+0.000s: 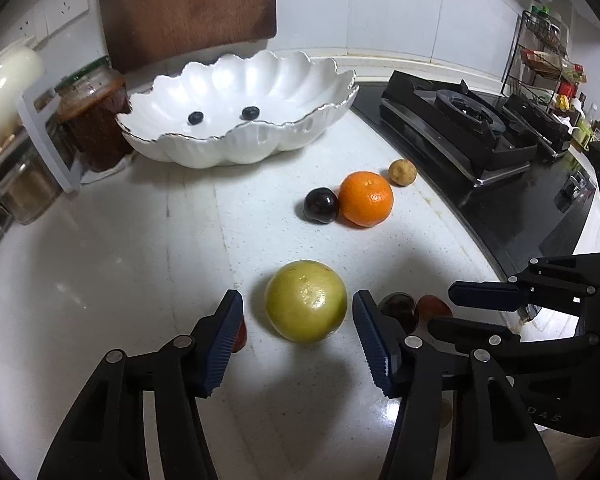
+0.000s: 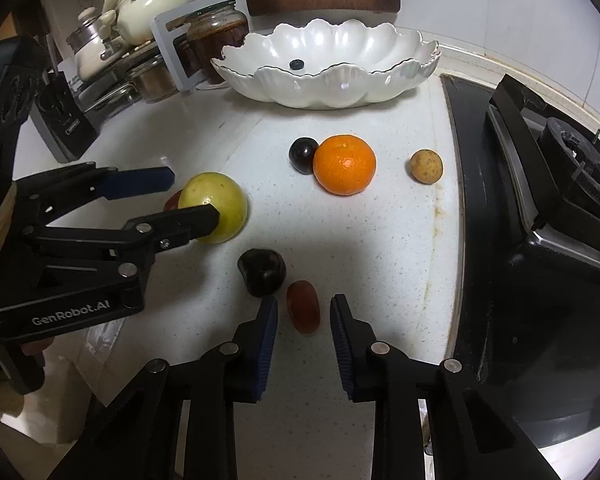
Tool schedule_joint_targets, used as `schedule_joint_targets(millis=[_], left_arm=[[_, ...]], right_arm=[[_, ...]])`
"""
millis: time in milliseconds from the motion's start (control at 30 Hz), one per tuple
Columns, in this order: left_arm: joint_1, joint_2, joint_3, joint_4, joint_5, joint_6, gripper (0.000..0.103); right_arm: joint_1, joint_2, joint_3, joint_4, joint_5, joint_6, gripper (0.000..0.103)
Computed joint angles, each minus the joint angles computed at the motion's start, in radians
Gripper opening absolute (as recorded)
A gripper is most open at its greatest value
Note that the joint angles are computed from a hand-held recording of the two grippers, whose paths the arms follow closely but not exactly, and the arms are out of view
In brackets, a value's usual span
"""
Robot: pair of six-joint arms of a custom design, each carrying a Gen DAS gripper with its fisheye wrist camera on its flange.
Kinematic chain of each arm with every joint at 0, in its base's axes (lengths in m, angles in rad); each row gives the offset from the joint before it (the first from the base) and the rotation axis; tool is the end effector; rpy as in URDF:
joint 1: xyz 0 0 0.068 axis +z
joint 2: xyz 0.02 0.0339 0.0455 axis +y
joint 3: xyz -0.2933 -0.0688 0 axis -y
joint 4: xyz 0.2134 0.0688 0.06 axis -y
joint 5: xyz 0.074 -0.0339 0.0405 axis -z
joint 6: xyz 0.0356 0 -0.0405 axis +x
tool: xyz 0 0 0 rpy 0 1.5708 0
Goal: Organize fruits
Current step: 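Grasp the yellow-green apple with the left gripper while the right gripper grasps a red date, then carry apple and date over the bowl and open both grippers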
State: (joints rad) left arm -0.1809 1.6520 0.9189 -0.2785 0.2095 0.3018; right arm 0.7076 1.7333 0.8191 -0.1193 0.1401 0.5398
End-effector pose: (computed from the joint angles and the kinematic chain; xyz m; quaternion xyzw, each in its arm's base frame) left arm 0.2940 -0.0613 0.2154 0.2565 0.9213 -0.0837 0.2800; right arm 0.2321 0.1920 0.1767 -0.0621 0.9599 0.0999 0.2543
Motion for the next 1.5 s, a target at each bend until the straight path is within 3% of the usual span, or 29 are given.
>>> schedule_joint_targets(millis=[667, 1300, 1500], left_arm=[[0.003, 0.052, 0.005, 0.025, 0.036, -0.009, 0.048], [-0.049, -0.078, 0.000, -0.003, -0.078, -0.231, 0.047], [-0.068, -0.105, -0.004, 0.043, -0.117, -0.291, 0.046]], right_arm=[[0.005, 0.027, -0.007, 0.042, 0.010, 0.022, 0.016], [-0.075, -0.085, -0.021, 0.065, -0.027, -0.124, 0.016], [-0.102, -0.107, -0.008, 0.102, -0.015, -0.162, 0.016]])
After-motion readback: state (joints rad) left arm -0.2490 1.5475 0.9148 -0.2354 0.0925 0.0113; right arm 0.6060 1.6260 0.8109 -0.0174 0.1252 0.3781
